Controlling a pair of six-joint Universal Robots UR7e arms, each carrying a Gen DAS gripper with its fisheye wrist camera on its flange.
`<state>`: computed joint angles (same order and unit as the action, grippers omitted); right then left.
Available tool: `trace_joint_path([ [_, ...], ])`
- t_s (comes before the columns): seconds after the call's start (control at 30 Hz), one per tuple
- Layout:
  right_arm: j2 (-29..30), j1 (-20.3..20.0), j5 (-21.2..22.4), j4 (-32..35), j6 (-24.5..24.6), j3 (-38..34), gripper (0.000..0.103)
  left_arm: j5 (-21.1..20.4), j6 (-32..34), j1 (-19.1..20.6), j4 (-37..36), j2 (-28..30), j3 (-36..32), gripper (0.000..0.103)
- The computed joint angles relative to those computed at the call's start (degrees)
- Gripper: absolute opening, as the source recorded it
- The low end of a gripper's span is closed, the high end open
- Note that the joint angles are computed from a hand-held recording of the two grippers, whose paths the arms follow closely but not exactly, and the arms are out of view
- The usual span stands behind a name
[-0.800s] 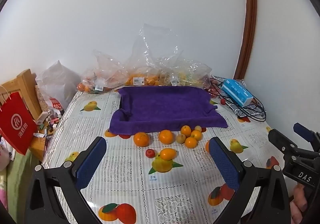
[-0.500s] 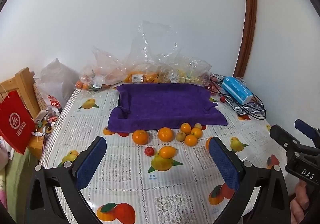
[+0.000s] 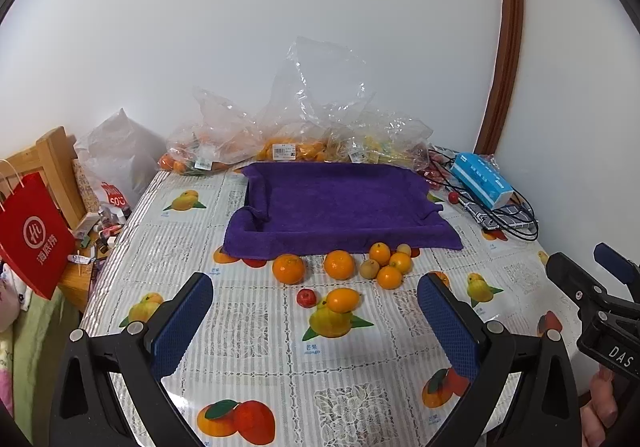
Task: Organize fruits
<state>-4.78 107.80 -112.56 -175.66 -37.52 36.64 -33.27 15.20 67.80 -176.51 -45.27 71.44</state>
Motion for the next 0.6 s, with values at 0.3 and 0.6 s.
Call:
trace_joint_path([
  [0.3, 0.17, 0.11, 0.15, 0.4, 0.88, -0.19, 0.102, 0.09, -0.52, 0.11, 0.11, -0.09, 0.2, 0.103],
  [0.6, 0.21, -0.01, 0.11, 0.92, 1.66, -0.22, 0.102, 2.15, -0.89, -0.04, 2.64, 0.42, -1.13, 0.103],
])
